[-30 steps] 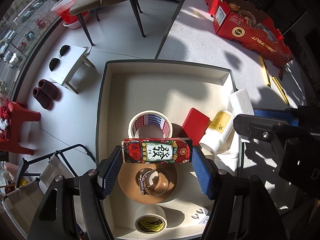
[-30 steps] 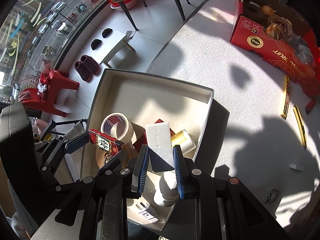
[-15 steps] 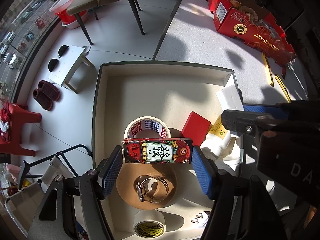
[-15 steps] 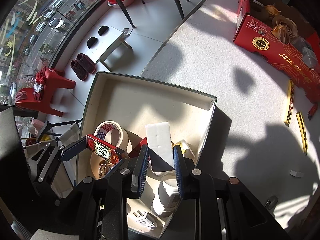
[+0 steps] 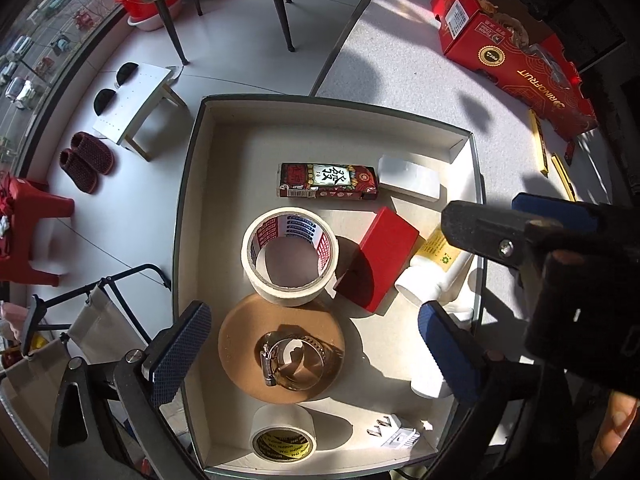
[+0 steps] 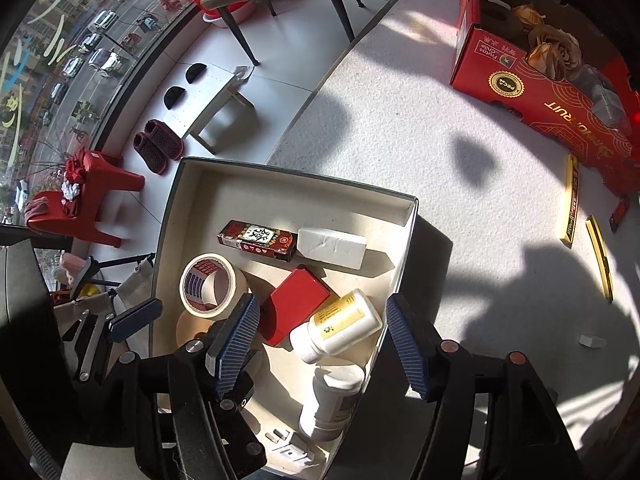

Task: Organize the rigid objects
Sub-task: 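Move both tools back over the table toward the hose clamp and grey block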

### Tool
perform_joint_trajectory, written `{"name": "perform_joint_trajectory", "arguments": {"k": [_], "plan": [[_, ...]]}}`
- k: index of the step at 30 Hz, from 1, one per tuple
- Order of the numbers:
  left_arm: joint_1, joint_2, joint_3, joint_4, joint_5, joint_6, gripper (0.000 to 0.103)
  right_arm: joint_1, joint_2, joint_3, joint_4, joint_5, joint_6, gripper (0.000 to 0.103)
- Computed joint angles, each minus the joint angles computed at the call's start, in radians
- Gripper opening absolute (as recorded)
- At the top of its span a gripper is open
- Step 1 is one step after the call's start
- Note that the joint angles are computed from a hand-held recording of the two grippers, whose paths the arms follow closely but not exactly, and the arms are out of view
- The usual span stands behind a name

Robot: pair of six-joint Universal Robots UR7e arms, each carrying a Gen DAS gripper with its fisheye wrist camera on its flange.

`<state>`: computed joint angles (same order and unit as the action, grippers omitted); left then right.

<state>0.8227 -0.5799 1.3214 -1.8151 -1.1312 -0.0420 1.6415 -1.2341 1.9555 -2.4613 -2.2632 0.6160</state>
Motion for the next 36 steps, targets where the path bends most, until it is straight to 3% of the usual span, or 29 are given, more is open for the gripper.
{"name": "perform_joint_trajectory", "arguments": {"k": [2,5,13,19,23,30,36], "plan": [[-0.003,-0.011,0.018,-0.024,0.007,-0.002,0.103,0.0,-0.014,0.014,-0.001,0.001,0.015,0.067],[-0.01,-0.025,0.041,-0.05,0.012,0.001,0.103,0.002,-0.04,0.043,-0.016,0.005,0.043,0.082],[-0.033,-0.06,0.099,-0.101,0.043,0.046,0.103,0.023,-0.098,0.121,-0.021,0.006,0.14,0.082],[-0.061,-0.071,0.124,-0.011,-0.016,0.08,0.103,0.002,-0.213,0.294,-0.062,0.059,0.294,0.082],[-0.107,-0.078,0.17,-0.019,-0.055,0.151,0.103,-0.02,-0.339,0.432,-0.069,0.056,0.421,0.082],[-0.213,-0.052,0.223,-0.036,-0.161,0.237,0.103,-0.052,-0.685,0.671,0.057,0.032,0.73,0.082],[-0.307,0.007,0.263,-0.064,-0.225,0.205,0.103,-0.088,-0.984,0.803,0.203,0.057,0.825,0.082]]}}
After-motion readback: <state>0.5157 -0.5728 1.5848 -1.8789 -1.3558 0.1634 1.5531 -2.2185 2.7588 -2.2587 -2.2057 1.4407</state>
